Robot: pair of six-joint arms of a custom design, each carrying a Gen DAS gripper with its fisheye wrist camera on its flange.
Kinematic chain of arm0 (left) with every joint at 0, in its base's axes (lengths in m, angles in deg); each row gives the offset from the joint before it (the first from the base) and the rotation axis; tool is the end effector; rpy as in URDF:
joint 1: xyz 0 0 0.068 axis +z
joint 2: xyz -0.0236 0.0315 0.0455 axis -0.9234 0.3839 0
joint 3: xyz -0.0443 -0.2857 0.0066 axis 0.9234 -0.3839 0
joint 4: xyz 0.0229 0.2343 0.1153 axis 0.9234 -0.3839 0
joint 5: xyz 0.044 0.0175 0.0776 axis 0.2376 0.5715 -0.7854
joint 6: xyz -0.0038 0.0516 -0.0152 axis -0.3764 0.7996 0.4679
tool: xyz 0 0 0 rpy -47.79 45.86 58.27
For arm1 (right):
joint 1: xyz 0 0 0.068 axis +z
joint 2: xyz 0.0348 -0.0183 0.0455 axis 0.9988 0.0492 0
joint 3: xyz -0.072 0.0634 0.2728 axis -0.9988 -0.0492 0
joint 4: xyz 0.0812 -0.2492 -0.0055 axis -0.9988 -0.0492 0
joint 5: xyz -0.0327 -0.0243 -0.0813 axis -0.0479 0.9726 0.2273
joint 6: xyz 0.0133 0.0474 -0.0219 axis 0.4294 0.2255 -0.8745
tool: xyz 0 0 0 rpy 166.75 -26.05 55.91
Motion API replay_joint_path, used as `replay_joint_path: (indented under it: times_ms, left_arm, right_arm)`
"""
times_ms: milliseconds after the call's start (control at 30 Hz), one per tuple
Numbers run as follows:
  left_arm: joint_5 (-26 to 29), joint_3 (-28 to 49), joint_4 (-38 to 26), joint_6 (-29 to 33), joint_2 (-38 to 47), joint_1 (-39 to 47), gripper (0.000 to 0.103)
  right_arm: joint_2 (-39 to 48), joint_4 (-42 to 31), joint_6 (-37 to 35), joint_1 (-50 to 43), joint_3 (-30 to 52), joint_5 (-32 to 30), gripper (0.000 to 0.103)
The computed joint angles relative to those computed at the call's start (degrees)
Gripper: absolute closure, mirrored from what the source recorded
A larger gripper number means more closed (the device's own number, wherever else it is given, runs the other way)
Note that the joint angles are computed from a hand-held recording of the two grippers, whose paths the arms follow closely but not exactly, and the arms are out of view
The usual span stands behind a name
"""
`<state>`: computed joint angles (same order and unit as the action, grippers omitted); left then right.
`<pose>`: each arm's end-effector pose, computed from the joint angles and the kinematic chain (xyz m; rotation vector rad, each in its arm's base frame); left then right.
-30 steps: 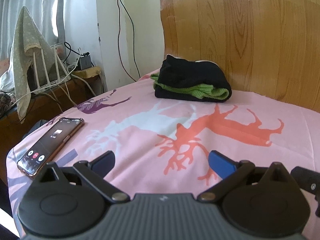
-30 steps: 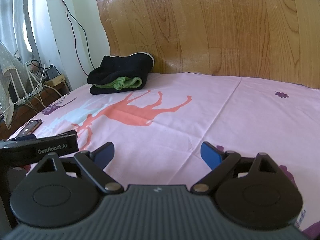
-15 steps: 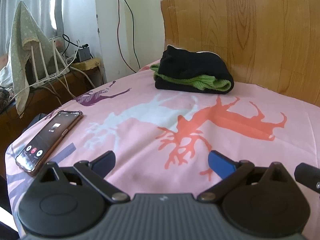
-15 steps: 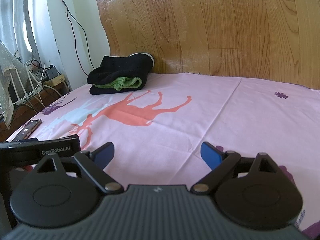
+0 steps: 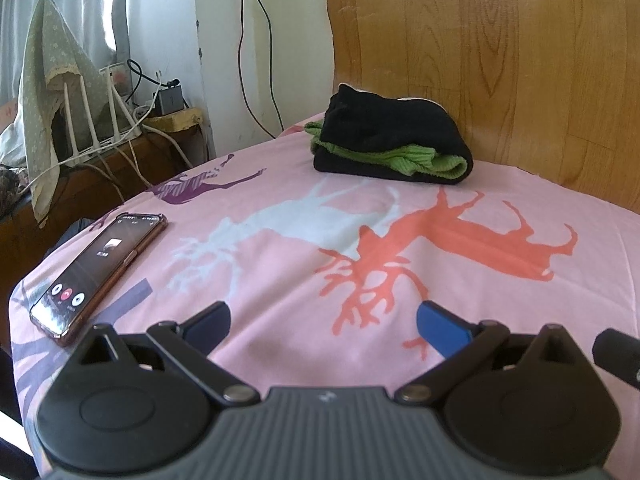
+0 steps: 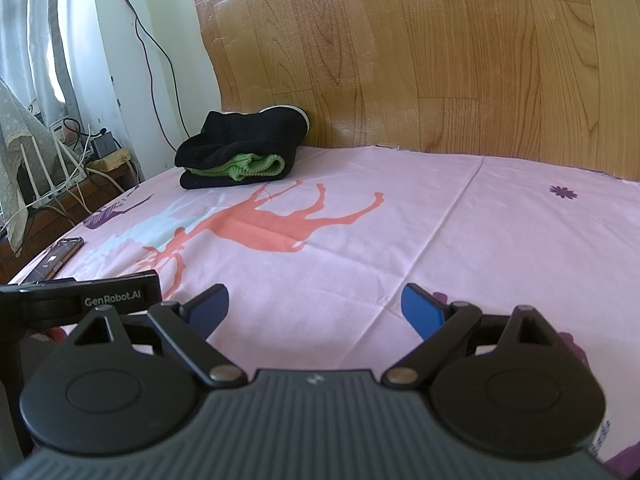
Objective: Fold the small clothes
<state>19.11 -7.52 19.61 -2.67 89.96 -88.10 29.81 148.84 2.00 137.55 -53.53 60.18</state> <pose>0.1860 -0.0561 0.0878 -0.0146 2.2075 0.1238 0.1451 0.1440 0.0685 0.1050 2.1098 0.2663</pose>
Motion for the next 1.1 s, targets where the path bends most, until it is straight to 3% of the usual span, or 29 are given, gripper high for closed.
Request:
replay_joint_path:
  times_ms: [1100]
  left_arm:
    - [-1.18, -0.3, 0.6, 0.68, 0.49, -1.45, 0.0]
  right_arm:
    - [-0.39, -0.87, 0.16, 0.43, 0.24, 0.44, 0.008]
